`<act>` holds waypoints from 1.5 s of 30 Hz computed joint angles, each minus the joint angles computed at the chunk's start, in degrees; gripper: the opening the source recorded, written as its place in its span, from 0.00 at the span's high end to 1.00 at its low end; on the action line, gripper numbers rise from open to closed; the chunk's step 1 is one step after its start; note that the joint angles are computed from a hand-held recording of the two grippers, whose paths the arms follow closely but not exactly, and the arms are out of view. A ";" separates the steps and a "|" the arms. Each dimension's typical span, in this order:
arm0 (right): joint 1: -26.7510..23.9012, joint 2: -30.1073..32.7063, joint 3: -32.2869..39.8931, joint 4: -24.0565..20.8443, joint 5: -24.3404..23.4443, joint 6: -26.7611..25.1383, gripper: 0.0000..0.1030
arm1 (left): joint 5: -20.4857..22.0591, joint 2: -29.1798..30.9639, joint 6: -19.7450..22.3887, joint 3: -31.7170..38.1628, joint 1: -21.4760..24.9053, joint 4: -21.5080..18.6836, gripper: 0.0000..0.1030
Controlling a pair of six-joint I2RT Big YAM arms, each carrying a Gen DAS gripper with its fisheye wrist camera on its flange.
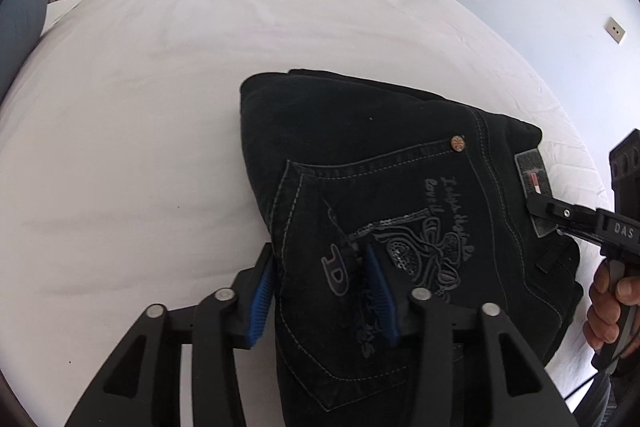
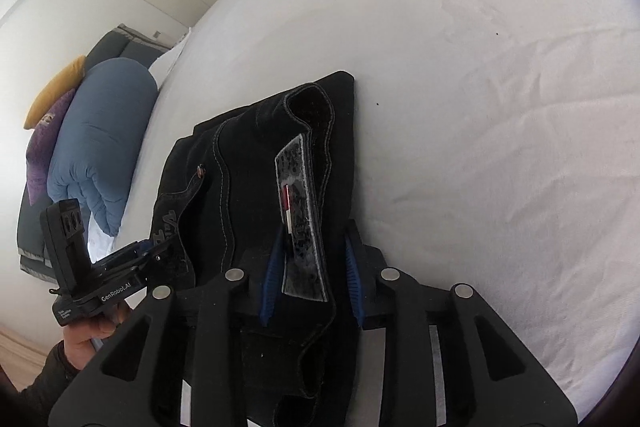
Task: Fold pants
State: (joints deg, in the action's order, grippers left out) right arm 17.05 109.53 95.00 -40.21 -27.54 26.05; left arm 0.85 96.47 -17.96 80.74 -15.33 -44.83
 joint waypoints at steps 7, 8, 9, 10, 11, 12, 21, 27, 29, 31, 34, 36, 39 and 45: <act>2.19 -10.16 -8.32 0.83 9.70 0.88 0.55 | -10.32 -12.21 -0.90 -8.16 -2.99 6.29 0.12; 2.94 -12.41 -9.83 1.41 11.87 0.54 0.54 | -13.08 -14.93 -0.95 -9.99 -4.08 8.17 0.00; 4.11 -14.91 -11.26 1.83 14.50 0.49 0.52 | -16.04 -17.63 -0.75 -11.80 -5.28 10.07 0.00; 4.94 -16.95 -12.37 2.19 16.60 0.24 0.50 | -20.46 -21.12 -0.16 -13.82 -7.22 11.88 0.00; 6.05 -19.18 -13.43 2.61 19.47 -0.15 0.49 | -23.03 -24.30 0.46 -15.76 -8.11 12.93 0.00; 7.23 -21.73 -14.81 3.22 22.73 -0.80 0.45 | -26.62 -27.08 0.48 -17.05 -9.92 14.10 0.00; 20.24 -40.23 -23.45 17.22 54.88 -10.13 0.00 | -58.87 -38.48 0.20 -16.31 -26.53 11.45 0.00; 25.61 -46.12 -23.94 17.88 61.68 -13.84 0.00 | -54.84 -42.27 -6.74 -10.54 -28.15 -1.46 0.00; 27.22 -47.71 -23.99 16.08 63.47 -13.46 0.00 | -55.90 -42.41 -6.22 -8.72 -28.77 -5.09 0.00; 28.82 -48.70 -23.79 13.78 65.24 -13.72 0.00 | -59.04 -43.04 -4.94 -7.55 -30.55 -7.08 0.00; 31.48 -50.22 -23.32 6.94 68.74 -11.52 0.00 | -52.90 -42.12 -7.50 -4.99 -28.54 -12.68 0.00; 31.77 -49.78 -22.01 1.88 68.80 -8.74 0.00 | -49.00 -40.82 -10.10 -4.47 -26.73 -14.94 0.00; 31.10 -47.53 -19.25 -4.92 66.84 -5.22 0.00 | -42.78 -38.36 -15.07 -4.15 -24.10 -18.70 0.00; 28.63 -43.41 -15.69 -12.16 60.90 1.35 0.00 | -40.21 -35.90 -19.65 -5.28 -24.39 -22.39 0.00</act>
State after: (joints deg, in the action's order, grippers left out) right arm 45.68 66.12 79.30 -52.37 33.36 27.40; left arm -39.35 60.57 -37.61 75.45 -39.72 -67.22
